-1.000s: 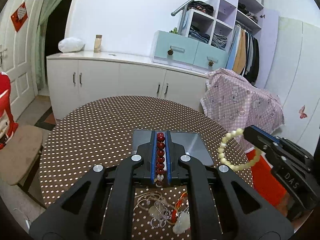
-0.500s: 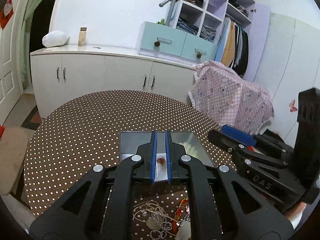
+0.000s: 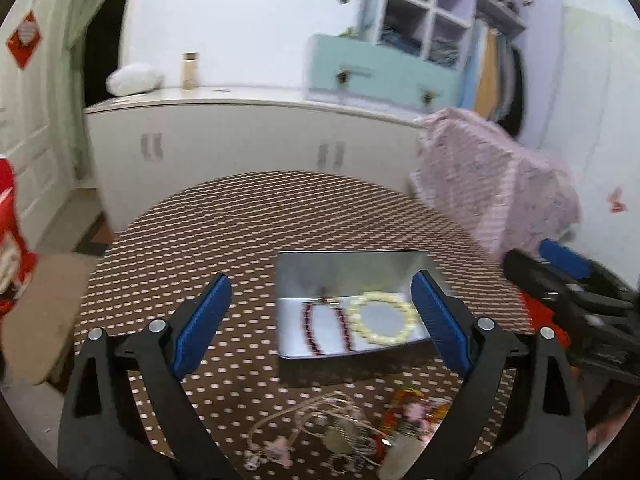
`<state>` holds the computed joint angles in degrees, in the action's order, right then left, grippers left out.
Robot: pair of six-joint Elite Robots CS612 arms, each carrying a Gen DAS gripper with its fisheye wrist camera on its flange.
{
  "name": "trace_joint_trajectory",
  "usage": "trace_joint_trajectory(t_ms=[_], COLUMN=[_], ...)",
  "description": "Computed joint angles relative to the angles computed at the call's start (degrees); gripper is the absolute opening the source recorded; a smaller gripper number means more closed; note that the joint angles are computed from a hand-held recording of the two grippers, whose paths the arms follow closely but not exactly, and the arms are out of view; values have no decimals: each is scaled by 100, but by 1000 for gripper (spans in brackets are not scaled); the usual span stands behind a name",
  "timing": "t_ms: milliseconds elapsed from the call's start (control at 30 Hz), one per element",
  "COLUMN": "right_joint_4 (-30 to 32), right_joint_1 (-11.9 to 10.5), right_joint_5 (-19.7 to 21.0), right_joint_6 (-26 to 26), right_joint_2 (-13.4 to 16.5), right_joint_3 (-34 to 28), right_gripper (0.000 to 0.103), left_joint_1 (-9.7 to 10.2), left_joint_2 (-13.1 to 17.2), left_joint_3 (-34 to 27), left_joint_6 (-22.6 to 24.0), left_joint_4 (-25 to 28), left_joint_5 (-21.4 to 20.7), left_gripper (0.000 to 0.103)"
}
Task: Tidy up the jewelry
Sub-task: 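Move the left tool back to the jewelry pile and grasp a silver chain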
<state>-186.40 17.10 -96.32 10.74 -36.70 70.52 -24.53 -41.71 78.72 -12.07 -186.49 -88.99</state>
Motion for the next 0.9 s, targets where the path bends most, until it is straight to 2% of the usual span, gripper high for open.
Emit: trace_joint_trajectory(t_ms=[67,167,300,467,633,700,800,900], right_joint_4=[52,38,4,33,111,126,295,661], right_joint_1=[11,24,62,121,186,217,262,271], right_joint_5=[-77,-75,-143,-153,-114,-50,17,169], right_joint_6=[13,79,42,49,37,54,263,682], right_joint_2=[-32,-84,-140,-192,-213,-207,-185,-162], right_joint_3=[51,144,259,375,451,464,428,348], right_gripper=[93,93,94,95,95,95,95,95], left_joint_1=[-7,-55,-59,-65,-45,-19,41,82], left_joint_2=[-23,-61,-154,-262,-473,-560,-654,-727], left_joint_3=[48,95,298,548,946,1163,1380,1566], left_joint_6=[0,86,66,3,-155,-235,-370,-565], left_joint_4=[-73,-47,-211,-337,-323,-483,-572,-610], left_joint_5=[-47,207,233,461,639,647,664,925], left_gripper=[90,90,90,91,92,93,94,96])
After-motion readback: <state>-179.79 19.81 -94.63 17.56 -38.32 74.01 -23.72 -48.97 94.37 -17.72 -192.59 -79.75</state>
